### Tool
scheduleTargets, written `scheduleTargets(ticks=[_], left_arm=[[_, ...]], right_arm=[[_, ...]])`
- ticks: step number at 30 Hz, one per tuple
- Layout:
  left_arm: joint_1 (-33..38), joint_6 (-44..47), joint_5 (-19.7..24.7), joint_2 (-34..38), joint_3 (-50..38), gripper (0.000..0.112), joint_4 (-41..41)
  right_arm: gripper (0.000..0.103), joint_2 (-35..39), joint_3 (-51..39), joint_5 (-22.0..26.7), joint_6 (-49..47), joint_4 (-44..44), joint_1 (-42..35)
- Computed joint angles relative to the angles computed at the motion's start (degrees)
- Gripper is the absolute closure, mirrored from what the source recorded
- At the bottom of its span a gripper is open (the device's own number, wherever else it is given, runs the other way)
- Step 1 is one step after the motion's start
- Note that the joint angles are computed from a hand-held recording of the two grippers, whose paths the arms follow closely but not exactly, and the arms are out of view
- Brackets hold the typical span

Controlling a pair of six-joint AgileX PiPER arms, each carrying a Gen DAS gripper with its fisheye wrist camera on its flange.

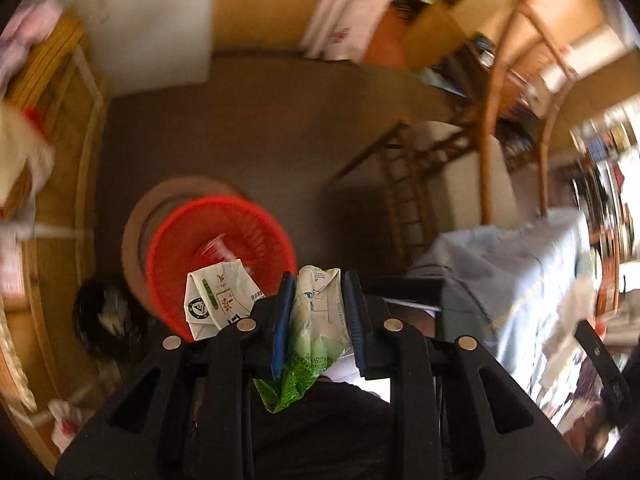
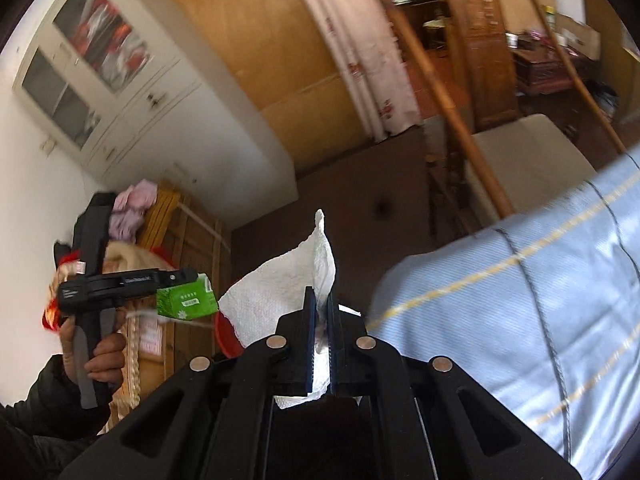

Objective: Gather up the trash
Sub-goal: 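Carry the packet and tissue to the red wastebasket and release both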

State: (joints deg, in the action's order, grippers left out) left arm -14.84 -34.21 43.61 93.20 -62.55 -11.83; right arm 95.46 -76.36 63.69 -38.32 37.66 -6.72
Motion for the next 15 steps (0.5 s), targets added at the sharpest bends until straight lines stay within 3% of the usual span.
scheduleTargets(ticks=[4, 10, 15], left_arm=[[4.21, 2.19, -1.15, -1.55, 3.41, 0.071, -2.58], [6.30, -0.60, 0.40, -3.08, 2.70, 0.053, 1.05], [8.70, -2.11, 1.99, -6.11, 5.04, 0.046, 3.11]], right_arm=[[0.097, 1.36, -2.47, -0.11, 2.17, -1.44, 4.57], [0.097, 6.13, -6.83, 1.56, 3.79, -2.41, 9.94], [0.097, 11.91, -13.47, 3.86, 6.09, -3.27, 17.25]])
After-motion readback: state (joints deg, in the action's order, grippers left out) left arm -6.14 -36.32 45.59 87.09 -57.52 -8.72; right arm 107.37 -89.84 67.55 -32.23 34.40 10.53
